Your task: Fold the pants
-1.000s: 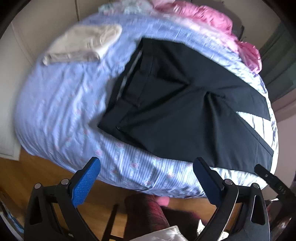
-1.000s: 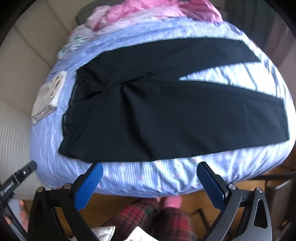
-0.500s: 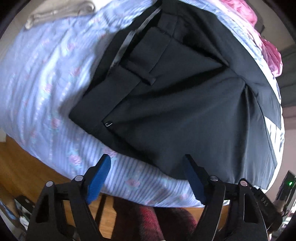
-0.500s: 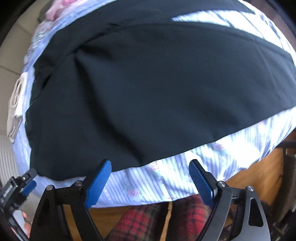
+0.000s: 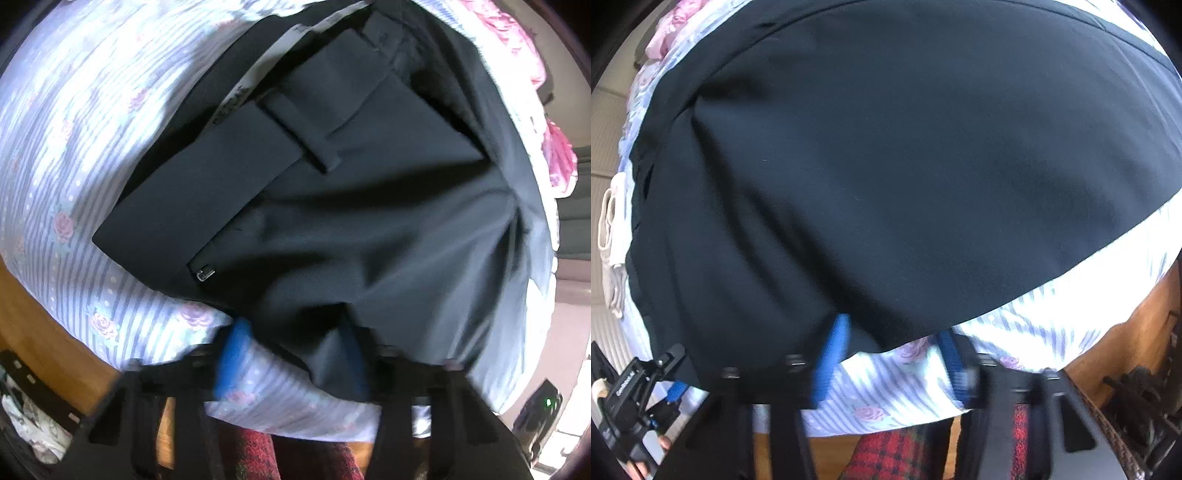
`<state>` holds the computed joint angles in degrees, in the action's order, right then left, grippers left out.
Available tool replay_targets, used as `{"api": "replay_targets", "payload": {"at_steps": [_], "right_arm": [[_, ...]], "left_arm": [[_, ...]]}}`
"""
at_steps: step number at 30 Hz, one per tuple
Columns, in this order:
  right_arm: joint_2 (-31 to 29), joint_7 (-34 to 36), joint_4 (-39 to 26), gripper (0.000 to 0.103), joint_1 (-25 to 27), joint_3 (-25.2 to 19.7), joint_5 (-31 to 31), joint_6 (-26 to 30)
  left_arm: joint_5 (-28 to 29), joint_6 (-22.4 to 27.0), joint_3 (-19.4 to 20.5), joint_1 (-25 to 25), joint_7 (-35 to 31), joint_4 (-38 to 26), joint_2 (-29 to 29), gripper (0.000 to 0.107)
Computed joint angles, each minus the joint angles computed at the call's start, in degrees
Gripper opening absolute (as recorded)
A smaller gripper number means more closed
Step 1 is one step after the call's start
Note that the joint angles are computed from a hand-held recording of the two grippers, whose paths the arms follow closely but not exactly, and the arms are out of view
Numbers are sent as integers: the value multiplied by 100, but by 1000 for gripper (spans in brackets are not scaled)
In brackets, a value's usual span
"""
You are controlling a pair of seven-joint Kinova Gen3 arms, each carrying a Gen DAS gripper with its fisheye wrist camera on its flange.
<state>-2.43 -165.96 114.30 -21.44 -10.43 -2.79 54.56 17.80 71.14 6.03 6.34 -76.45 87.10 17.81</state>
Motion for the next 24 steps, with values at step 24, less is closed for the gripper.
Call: {"api": "replay_targets", "payload": {"at_steps": [24], "right_arm": [[-128,1877,-3111,5,696,315,1653,1438]], "left_arm": [[-1117,501,811,305,658,-4018,600,8]]}}
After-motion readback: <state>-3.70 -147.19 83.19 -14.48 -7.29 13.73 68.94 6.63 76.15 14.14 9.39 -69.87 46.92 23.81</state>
